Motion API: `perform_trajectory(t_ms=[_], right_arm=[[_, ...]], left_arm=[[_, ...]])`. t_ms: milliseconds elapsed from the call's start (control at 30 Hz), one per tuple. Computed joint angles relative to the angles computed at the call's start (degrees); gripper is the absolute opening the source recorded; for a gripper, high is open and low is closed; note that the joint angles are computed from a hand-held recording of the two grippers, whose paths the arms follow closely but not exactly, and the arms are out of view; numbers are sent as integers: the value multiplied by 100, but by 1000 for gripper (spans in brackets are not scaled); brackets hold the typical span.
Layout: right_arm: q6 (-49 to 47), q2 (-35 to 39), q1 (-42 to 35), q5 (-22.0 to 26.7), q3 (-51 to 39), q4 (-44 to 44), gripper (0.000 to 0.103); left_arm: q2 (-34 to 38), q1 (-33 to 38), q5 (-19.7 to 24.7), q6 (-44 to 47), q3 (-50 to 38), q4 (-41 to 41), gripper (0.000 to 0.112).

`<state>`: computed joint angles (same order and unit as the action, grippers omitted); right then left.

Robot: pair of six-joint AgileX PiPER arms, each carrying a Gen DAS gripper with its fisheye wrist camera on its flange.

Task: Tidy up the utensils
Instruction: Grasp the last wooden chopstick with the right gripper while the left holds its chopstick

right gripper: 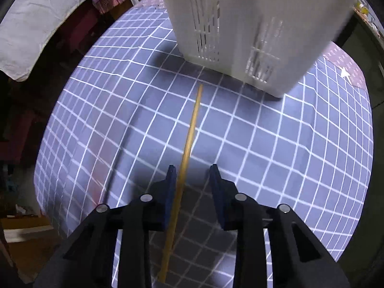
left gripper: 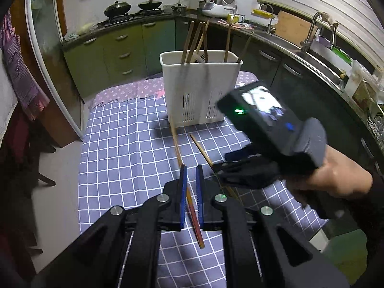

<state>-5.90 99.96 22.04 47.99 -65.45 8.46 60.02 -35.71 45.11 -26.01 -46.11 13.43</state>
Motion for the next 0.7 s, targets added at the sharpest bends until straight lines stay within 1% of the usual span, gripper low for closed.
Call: perform_trajectory(t_ms=[133, 267, 333, 433, 467, 567, 600, 633, 700], right_arm=[[159, 301, 110, 165, -343, -67, 26], [354, 523, 202, 310, -613, -277, 26], [449, 594, 267, 348, -675, -382, 26], [663, 720, 409, 472, -872, -617, 26], [737, 768, 458, 508, -933, -688, 26], [802, 896, 537, 691, -1135, -745, 19], [794, 937, 540, 766, -1208, -755, 12], [759, 964, 526, 808, -1243, -728, 9], [676, 971, 483, 843, -1250, -646, 8]], left_arm=[[42, 205, -48, 397, 42, -326, 7], [292, 733, -95, 1088, -15, -971, 7], [397, 810, -94, 1136, -48, -971, 7], [611, 998, 0, 1280, -128, -1079, 7], [792, 1188, 82, 1506, -199, -1290, 7], [1260, 1446, 263, 1724, -389, -1454, 8], [1445, 1574, 321, 1854, -466, -1600, 8], [1685, 1698, 418, 2012, -577, -1756, 9], [2094, 1936, 529, 2338, -744, -2081, 11]])
